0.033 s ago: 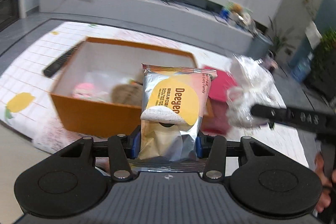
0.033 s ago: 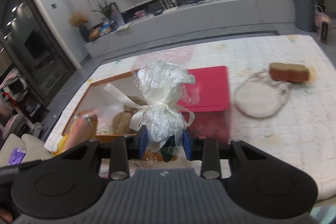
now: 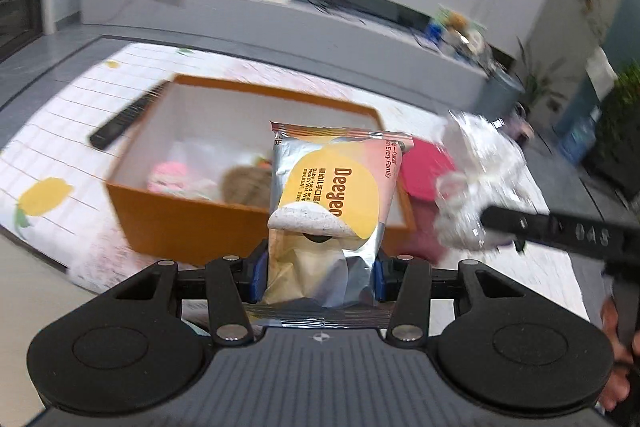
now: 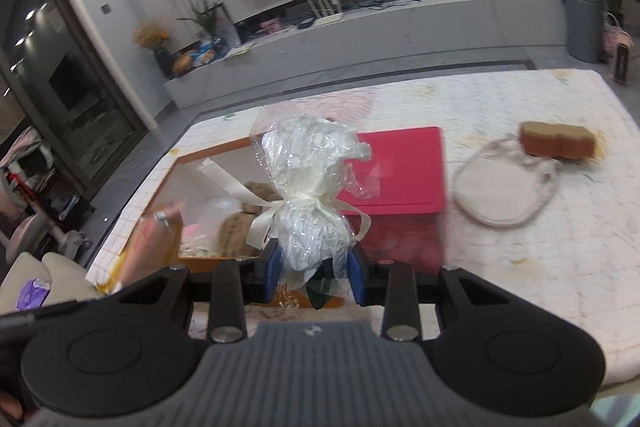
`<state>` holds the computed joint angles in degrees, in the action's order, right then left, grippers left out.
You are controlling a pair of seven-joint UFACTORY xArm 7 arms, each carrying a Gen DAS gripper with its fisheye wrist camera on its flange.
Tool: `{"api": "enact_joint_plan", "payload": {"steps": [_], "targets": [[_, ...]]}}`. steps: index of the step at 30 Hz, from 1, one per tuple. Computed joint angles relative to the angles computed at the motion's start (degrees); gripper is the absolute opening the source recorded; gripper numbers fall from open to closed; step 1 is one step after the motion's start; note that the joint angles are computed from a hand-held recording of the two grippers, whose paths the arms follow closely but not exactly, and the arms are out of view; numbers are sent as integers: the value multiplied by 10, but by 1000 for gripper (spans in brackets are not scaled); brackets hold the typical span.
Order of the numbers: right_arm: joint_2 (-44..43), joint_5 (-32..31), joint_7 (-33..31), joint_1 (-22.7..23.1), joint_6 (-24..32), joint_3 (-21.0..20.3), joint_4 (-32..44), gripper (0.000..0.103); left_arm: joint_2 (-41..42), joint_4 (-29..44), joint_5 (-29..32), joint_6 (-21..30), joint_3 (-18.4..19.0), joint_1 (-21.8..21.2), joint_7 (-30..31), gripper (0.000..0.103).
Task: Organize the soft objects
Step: 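Carry the snack packet and plastic bundle over the orange box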
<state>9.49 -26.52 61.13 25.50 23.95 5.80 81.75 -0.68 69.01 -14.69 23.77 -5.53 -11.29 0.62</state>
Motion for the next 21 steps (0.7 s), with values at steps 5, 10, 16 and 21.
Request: {"api": "enact_joint_plan", "payload": {"steps": [5, 10, 16, 21], "targets": [[64, 21, -46, 13, 21, 3, 87, 34, 37, 48, 2, 4, 14, 21, -4, 54], [134, 40, -92, 35, 57, -14, 192, 34, 102, 129, -27, 36, 5, 44, 28, 54], [231, 45, -162, 60, 139, -45, 336, 34, 195, 228, 18, 80, 5, 43, 7, 54], [353, 86, -261, 57, 238, -48, 521, 35, 278, 329, 44, 137, 5, 42, -15, 54]]}}
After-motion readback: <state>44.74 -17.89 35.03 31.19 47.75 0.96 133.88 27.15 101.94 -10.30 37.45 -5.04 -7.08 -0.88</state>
